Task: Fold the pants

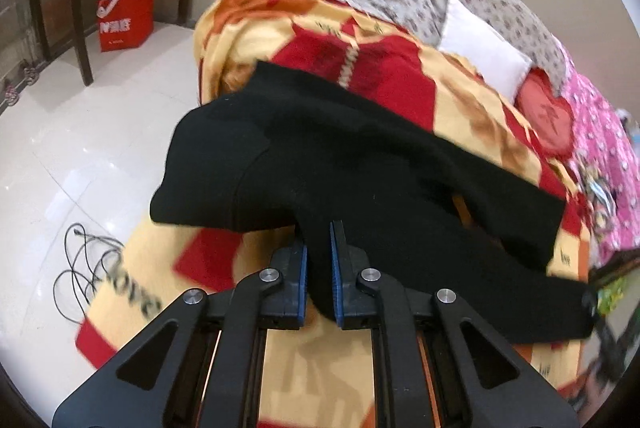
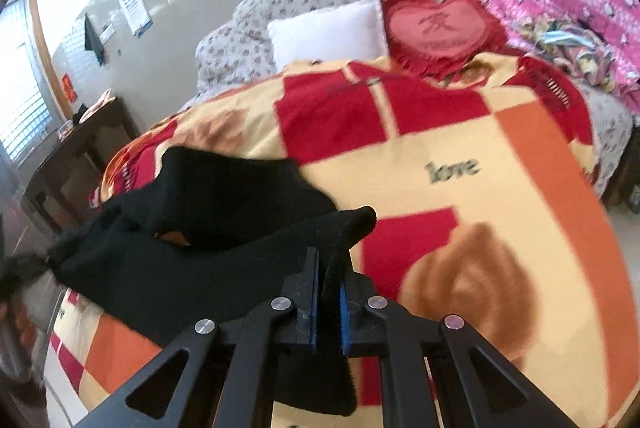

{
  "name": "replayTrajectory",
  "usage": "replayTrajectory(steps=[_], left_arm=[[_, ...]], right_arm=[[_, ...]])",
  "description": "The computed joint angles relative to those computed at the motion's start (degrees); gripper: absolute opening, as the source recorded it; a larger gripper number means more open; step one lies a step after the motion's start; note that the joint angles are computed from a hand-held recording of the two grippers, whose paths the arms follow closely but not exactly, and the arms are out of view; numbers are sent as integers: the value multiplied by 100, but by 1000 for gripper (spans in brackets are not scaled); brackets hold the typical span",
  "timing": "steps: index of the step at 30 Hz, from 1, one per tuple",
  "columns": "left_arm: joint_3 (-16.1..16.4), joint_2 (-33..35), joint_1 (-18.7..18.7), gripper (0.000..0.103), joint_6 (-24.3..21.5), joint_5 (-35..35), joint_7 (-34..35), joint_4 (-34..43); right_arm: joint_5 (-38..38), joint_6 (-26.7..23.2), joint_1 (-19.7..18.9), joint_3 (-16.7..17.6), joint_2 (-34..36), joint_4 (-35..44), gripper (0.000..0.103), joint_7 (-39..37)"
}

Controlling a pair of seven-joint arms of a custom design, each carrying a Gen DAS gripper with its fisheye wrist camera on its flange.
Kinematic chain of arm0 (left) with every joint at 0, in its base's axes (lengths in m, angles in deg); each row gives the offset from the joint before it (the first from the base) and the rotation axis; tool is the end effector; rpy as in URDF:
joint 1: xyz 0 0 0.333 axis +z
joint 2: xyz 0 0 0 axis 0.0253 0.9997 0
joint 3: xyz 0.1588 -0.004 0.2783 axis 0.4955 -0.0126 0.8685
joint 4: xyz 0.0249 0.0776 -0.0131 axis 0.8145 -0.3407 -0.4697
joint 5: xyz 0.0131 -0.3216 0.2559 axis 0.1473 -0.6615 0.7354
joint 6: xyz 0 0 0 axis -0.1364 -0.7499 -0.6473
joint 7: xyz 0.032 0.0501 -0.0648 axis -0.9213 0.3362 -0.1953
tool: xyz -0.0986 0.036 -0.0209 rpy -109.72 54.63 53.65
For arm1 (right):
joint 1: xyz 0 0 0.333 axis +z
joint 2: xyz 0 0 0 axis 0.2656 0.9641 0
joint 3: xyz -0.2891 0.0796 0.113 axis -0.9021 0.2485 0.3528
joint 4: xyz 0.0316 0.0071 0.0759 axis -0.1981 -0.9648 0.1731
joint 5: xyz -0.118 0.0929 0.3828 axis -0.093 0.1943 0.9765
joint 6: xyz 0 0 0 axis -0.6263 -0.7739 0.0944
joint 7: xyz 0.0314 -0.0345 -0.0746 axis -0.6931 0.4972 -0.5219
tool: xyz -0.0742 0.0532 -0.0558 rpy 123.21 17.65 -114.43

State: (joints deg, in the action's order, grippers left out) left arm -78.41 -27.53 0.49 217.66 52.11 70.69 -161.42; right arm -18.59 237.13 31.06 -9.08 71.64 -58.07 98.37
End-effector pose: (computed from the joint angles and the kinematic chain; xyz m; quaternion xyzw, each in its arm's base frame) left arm 0.6156 -0.0780 0.4919 -0.7371 0.5887 -0.3043 0.1322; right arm 0.5680 0.2234 0.4788 -0.5661 0.7079 -0.2305 0.3539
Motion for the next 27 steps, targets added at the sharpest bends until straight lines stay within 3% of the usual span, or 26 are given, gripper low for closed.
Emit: replayTrajectory(steps=[2,4,7,11,12,14,16,18,21,24,27], left_arm=[[-22,-56,-29,9,-115,36,31,-136],[7,1,-44,9,-125,373,-246,-208],[-1,190,14,9,-321,52,-57,-126],[12,30,14,13,-190,219,-56,-323],[30,-34,4,15,-179,431,-171,-361],[54,-197,2,15,-181,790,-376,-461],[68,-380,33,15,-108,1245,-668,-598],[56,-514,104,15,-39,1912,-1149,-674],[74,-579,135,15,77,1931,-1165,-724],[74,-445,152,15,110,1915,-1236,-587],[84,-251,133,18,112,1752,-1174,-446]], right_arm=[[33,-87,-40,-29,-40,-12,7,9],[559,-119,-103,-9,33,-24,7,-453],[1249,-493,-75,39,405,272,7,-1163],[1952,-713,8,-38,549,328,12,-1496],[1821,-735,80,-105,508,302,14,-1339],[1274,-1107,243,-202,387,344,28,-858],[944,-1272,278,-167,265,348,30,-639],[875,-1203,242,-93,172,340,30,-638],[1214,-753,189,51,150,342,31,-1059],[2380,-221,152,312,466,562,32,-2347],[3416,-251,179,577,895,977,32,-3489]])
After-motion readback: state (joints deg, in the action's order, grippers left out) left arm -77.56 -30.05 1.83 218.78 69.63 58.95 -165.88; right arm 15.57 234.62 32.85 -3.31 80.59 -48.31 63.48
